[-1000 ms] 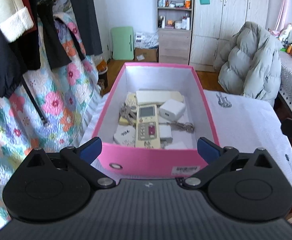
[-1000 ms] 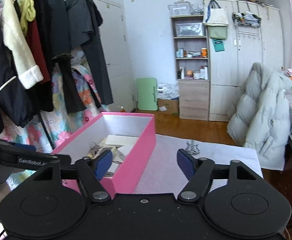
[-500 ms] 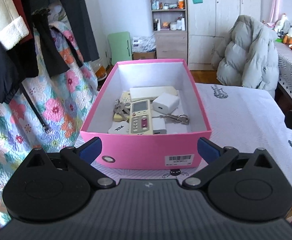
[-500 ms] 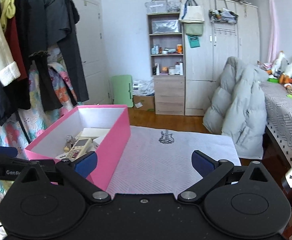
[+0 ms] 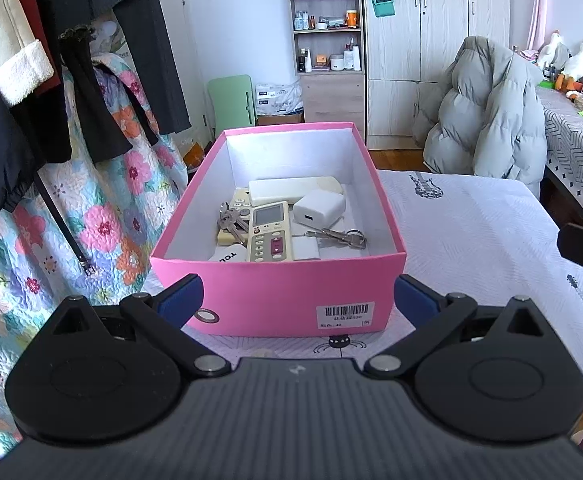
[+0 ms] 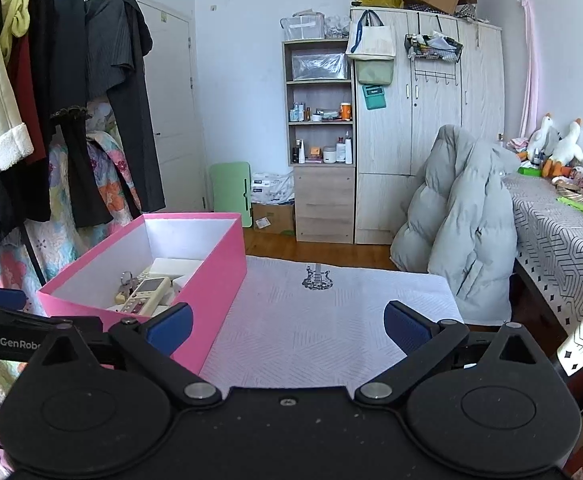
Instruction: Organize rigid objects
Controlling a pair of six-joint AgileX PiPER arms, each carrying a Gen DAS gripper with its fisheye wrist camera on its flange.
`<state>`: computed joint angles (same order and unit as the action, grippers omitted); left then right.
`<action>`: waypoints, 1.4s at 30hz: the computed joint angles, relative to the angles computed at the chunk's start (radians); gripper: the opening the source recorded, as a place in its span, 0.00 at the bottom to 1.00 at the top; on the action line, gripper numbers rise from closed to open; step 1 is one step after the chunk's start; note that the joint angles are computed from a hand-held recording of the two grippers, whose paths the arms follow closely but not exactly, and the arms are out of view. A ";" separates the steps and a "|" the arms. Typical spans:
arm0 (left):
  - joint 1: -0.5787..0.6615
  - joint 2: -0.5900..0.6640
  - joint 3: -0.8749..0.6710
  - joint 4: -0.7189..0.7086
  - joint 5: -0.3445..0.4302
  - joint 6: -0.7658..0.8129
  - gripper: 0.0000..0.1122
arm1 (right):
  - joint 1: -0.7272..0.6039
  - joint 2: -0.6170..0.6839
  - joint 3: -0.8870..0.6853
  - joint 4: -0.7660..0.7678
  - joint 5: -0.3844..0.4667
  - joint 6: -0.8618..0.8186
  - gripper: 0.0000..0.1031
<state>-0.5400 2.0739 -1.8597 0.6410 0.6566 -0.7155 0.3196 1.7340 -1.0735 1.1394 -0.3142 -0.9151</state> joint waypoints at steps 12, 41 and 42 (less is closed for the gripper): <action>-0.002 0.013 -0.016 0.011 0.015 -0.002 0.92 | 0.007 0.018 -0.025 0.139 0.007 -0.122 1.00; -0.009 0.018 -0.004 0.055 0.016 -0.035 0.92 | 0.008 0.023 -0.038 0.285 0.005 -0.259 1.00; -0.009 0.018 -0.004 0.055 0.016 -0.035 0.92 | 0.008 0.023 -0.038 0.285 0.005 -0.260 1.00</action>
